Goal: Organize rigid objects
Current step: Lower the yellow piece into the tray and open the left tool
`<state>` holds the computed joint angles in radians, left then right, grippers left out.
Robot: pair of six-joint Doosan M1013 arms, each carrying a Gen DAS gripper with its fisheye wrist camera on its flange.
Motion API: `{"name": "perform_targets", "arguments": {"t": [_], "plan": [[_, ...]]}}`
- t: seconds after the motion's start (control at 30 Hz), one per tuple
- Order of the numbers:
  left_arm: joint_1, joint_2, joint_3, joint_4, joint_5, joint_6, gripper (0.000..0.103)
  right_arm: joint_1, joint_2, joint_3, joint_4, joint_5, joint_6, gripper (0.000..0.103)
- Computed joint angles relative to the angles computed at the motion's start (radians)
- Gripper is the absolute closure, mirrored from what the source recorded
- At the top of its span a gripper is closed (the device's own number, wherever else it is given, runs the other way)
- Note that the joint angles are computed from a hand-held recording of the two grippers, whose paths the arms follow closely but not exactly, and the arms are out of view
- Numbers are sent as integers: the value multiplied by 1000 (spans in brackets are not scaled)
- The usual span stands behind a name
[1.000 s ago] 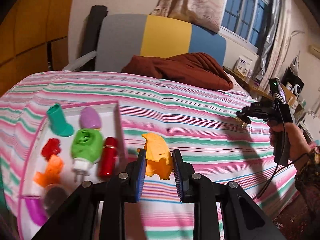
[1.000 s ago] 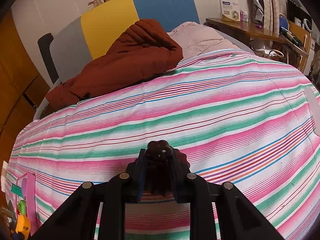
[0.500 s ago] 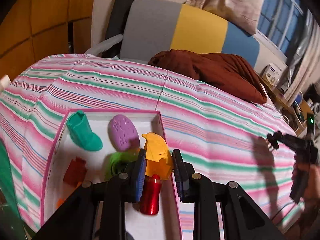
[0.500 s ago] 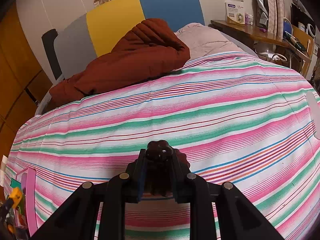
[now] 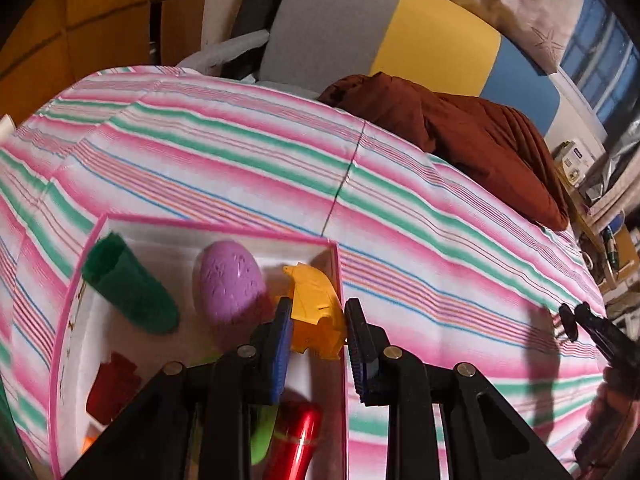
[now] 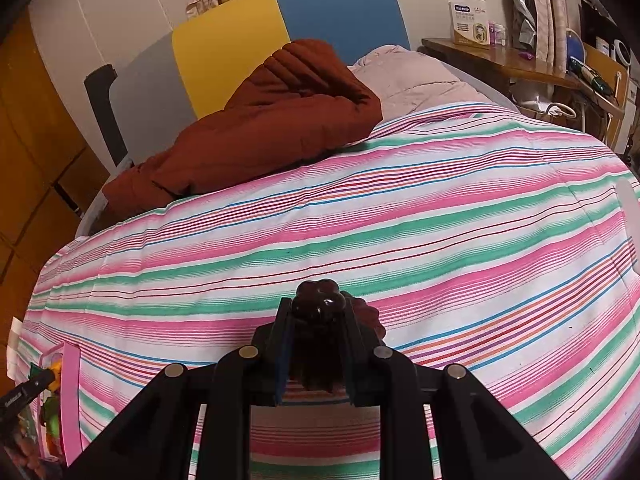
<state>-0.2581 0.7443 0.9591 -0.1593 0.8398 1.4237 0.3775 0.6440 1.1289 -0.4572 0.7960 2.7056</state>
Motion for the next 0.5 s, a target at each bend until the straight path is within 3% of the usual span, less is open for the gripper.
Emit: {"name": "perform_targets", "arguments": {"t": [0.2,0.33,0.43,0.5], "plan": [[-5,30,-44,29,24,-8,77,-1,-1,1,0,-2,5,83],[0,24,-37,8,32,-6,70,-1,-1,1,2,-4,6,83],[3,-12,17,-15,-25,0,48,-2,1,-2,4,-1,3,83],[4,-42,63,-33,-78,9,27,-2,2,-3,8,0,-1,83]]}}
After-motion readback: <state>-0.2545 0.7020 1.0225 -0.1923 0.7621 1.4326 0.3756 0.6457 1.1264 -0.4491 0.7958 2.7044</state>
